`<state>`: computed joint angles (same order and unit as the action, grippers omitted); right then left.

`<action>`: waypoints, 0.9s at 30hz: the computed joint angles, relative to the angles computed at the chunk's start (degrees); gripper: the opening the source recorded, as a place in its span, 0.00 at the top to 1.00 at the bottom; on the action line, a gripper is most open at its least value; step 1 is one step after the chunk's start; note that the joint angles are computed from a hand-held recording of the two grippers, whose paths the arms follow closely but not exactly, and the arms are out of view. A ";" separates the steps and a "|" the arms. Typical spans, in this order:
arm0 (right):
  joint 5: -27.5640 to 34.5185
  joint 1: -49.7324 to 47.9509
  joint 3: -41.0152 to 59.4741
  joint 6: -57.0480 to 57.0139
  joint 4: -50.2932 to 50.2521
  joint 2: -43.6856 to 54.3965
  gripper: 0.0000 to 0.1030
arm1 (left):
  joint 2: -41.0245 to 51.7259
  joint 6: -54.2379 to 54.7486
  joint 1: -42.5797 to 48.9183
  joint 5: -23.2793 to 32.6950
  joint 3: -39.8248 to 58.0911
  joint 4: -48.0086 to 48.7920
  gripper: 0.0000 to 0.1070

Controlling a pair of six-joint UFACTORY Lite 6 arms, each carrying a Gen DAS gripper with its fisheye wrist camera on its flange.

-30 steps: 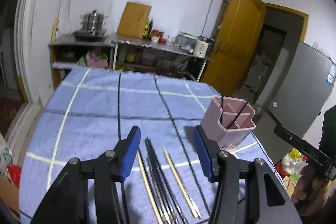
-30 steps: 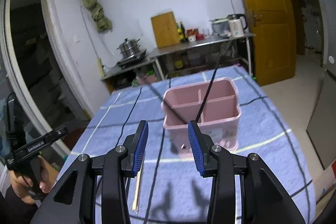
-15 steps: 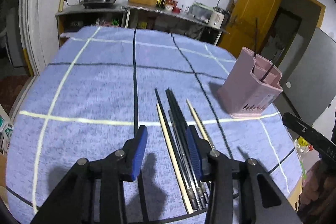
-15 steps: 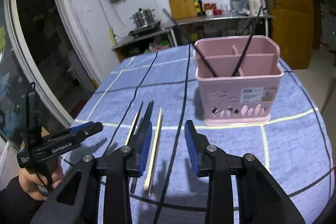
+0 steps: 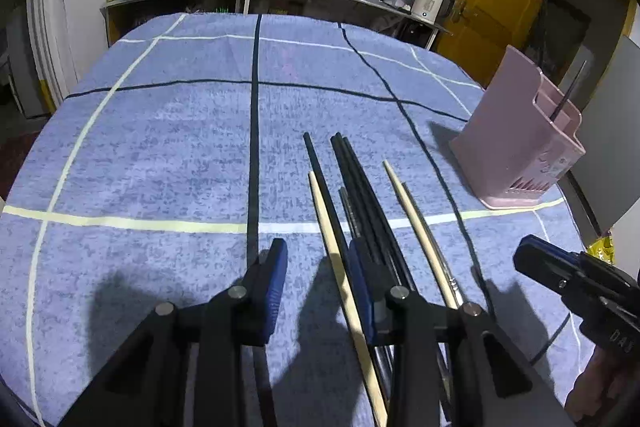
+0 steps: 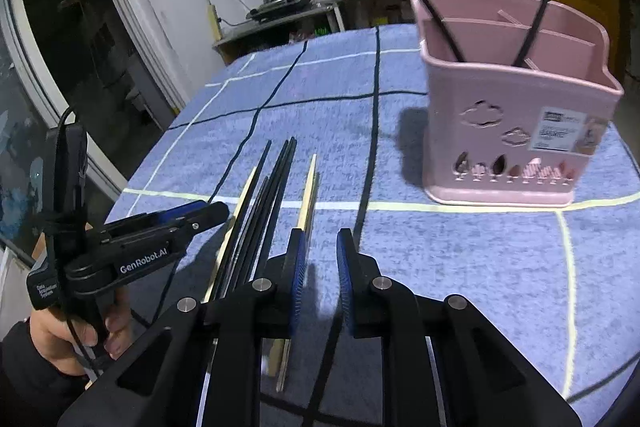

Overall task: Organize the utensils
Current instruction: 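Position both tools' fingers around the light wooden chopsticks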

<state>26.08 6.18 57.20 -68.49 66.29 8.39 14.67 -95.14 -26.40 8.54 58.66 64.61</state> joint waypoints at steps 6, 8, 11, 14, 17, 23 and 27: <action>-1.20 2.53 3.85 0.65 -0.29 5.48 0.84 | 2.21 0.51 -0.25 0.53 1.61 -0.46 0.69; -1.60 3.21 4.94 0.98 -0.51 6.94 0.84 | 2.21 0.18 -0.37 0.75 1.62 -0.11 0.69; -2.07 4.14 6.51 1.75 -1.12 8.81 0.88 | 2.39 -1.79 -0.91 1.59 1.71 2.12 0.69; -2.33 4.89 7.87 2.26 -1.20 10.19 0.89 | 2.53 -3.49 -1.29 2.63 1.76 4.09 0.71; -2.28 5.07 7.96 2.25 -1.10 10.26 0.89 | 2.43 -5.52 -1.21 2.82 1.44 6.16 0.72; -1.85 5.46 9.75 3.56 -2.50 10.89 0.89 | 2.66 -3.47 -1.59 4.98 1.83 4.11 0.84; -1.67 5.90 12.91 5.66 -4.47 12.60 0.89 | 2.09 3.03 -0.43 4.66 1.90 -3.11 0.88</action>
